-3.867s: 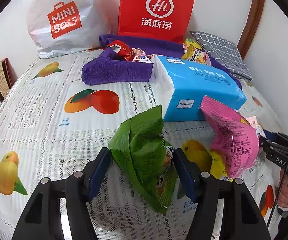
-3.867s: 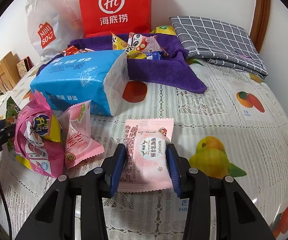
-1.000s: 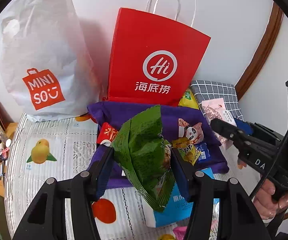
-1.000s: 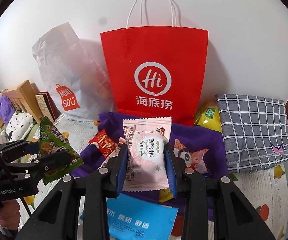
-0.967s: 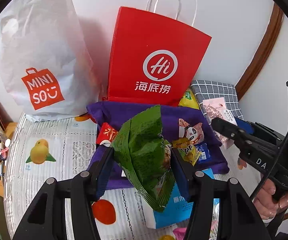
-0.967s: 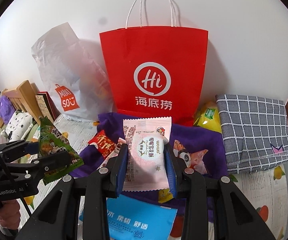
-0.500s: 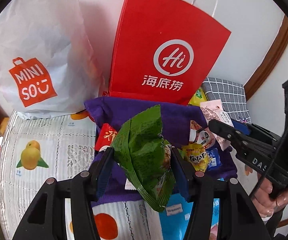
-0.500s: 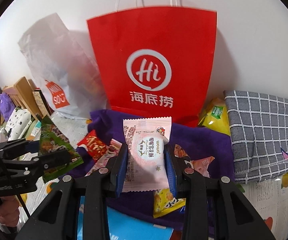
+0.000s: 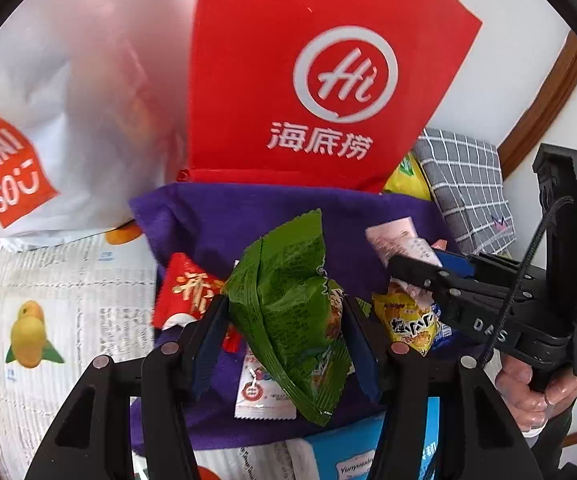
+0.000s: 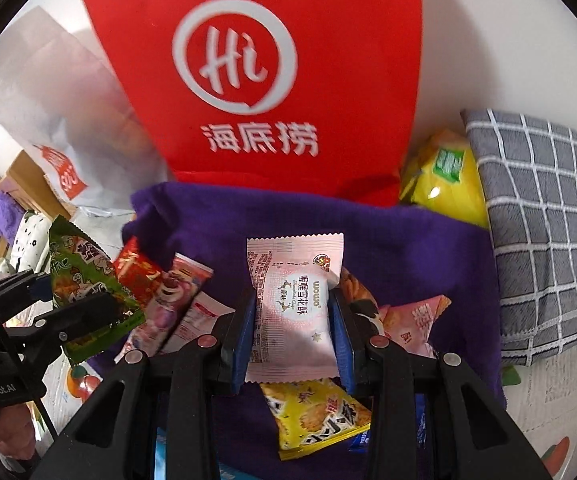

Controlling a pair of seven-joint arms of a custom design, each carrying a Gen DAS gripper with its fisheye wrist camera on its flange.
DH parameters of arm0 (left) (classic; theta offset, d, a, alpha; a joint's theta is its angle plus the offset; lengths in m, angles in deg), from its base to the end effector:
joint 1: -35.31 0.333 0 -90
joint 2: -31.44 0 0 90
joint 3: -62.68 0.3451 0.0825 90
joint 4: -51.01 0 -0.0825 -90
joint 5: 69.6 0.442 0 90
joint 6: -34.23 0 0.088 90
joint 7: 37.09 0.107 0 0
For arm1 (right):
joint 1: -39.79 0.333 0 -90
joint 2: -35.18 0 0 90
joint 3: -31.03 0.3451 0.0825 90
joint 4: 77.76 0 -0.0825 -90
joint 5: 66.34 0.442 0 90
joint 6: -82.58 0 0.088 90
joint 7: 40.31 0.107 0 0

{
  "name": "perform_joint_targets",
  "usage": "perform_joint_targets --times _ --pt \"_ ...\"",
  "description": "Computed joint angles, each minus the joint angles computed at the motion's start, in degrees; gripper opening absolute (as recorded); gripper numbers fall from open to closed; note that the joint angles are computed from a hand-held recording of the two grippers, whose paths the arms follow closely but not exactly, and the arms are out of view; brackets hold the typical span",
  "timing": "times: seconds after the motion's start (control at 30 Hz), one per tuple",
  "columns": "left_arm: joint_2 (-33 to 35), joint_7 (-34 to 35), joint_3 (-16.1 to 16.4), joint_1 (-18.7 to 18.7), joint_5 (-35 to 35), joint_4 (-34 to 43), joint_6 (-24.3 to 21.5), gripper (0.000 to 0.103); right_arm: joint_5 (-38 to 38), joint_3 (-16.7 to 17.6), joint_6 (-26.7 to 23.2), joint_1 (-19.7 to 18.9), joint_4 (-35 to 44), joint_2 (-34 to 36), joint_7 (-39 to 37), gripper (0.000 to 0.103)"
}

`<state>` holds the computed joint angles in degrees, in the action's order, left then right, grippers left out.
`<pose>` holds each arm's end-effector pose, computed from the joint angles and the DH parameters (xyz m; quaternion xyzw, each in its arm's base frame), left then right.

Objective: Organize snacks
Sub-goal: 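Lower the green packet onto the towel with the left tool while the right lowers the pink packet, opening both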

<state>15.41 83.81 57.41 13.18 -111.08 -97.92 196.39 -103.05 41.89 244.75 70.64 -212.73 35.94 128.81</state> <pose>0.4456 -0.1926 0.3876 -0.5338 0.7911 -0.2940 0.0527 0.4082 0.4045 0.3546 -0.6510 0.7091 -0.0977 0.2526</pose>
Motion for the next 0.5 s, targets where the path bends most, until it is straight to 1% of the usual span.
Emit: perform_joint_targets --times 0.03,0.07,0.1,0.2,0.23,0.27,0.33,0.5 --pt "0.54 -0.19 -0.24 0.00 0.24 0.30 0.33 0.055 2.87 -0.02 2.46 -0.18 -0.66 0.33 -2.52 0.037" --pt "1.15 -0.26 -0.38 -0.05 0.36 0.69 0.43 0.055 6.28 0.12 3.70 -0.21 -0.95 0.63 -5.84 0.037" --pt "1.89 -0.47 -0.62 -0.02 0.59 1.17 0.46 0.055 7.53 0.16 3.58 -0.07 -0.85 0.84 -7.35 0.037" --pt "3.32 -1.87 -1.73 0.85 2.52 1.74 0.89 0.055 2.46 -0.20 -2.02 0.94 0.83 1.23 -3.28 0.037" --pt "3.74 -2.31 -2.03 1.02 3.09 1.88 1.10 0.055 2.88 -0.18 -2.67 0.99 0.95 1.30 -3.82 0.037" --pt "4.11 -3.01 -2.43 1.30 3.99 1.96 1.28 0.055 4.03 -0.19 -2.15 0.91 0.68 1.24 -4.90 0.037" --pt "4.67 -3.82 -2.79 1.51 4.95 2.14 1.55 0.055 4.13 -0.41 -0.62 0.79 -0.02 0.97 -4.44 0.037" --pt "6.14 -3.84 -3.08 1.55 5.22 3.08 1.40 0.055 3.97 -0.26 -1.36 0.64 -0.48 0.22 -4.78 0.037"
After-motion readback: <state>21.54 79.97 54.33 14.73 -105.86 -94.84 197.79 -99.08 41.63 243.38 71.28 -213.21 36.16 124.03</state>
